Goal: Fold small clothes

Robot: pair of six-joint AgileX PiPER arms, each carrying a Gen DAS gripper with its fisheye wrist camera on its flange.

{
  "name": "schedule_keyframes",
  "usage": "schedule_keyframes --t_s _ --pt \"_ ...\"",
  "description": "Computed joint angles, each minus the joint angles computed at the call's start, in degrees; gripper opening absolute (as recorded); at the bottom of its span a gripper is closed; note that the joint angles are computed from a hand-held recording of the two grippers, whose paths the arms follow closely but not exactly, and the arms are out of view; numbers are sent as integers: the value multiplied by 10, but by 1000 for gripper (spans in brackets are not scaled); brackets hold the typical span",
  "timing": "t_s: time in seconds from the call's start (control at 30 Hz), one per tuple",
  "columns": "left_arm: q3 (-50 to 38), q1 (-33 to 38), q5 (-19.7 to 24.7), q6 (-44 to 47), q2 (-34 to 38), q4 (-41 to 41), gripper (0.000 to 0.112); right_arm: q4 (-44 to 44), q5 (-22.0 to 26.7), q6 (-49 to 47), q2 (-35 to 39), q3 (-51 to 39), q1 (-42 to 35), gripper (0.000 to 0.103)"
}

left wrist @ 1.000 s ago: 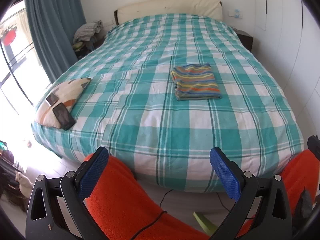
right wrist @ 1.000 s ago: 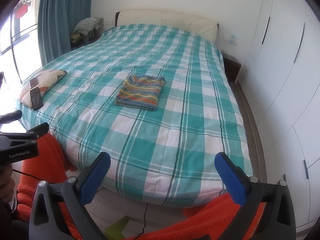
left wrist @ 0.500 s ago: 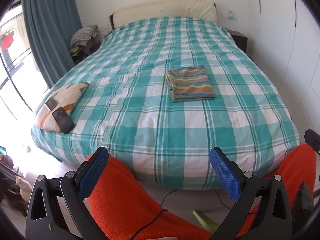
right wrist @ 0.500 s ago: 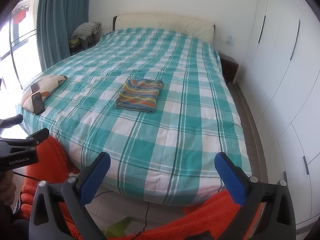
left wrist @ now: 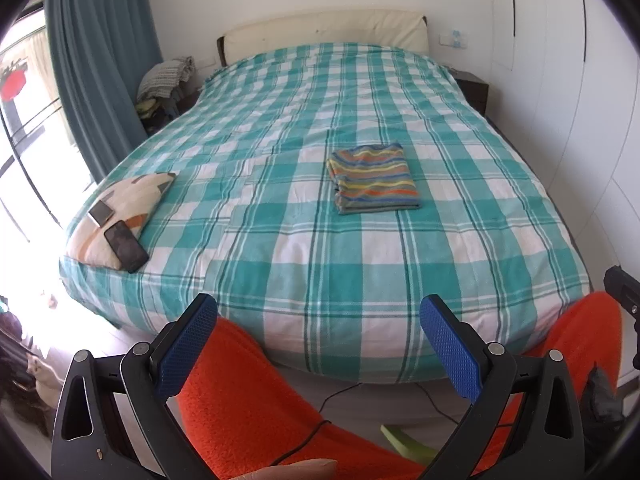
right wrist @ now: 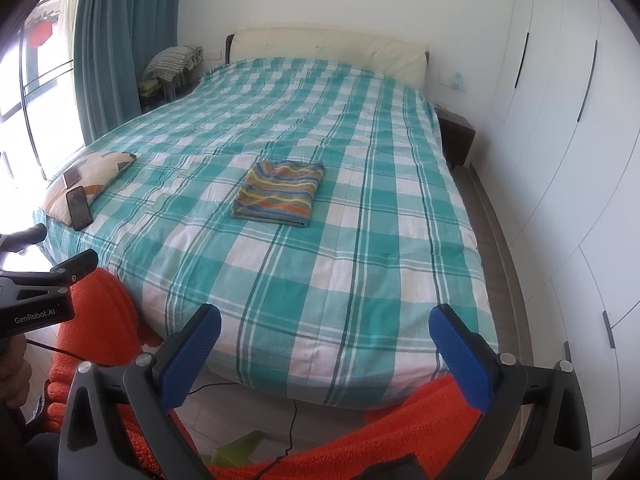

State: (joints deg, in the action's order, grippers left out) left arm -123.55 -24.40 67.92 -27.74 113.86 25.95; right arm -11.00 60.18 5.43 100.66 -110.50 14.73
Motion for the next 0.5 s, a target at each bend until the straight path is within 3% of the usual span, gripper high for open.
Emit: schedule_keyframes --t_s 0.5 --pt "4 -5 1 0 -12 6 102 -12 7 12 -22 6 3 103"
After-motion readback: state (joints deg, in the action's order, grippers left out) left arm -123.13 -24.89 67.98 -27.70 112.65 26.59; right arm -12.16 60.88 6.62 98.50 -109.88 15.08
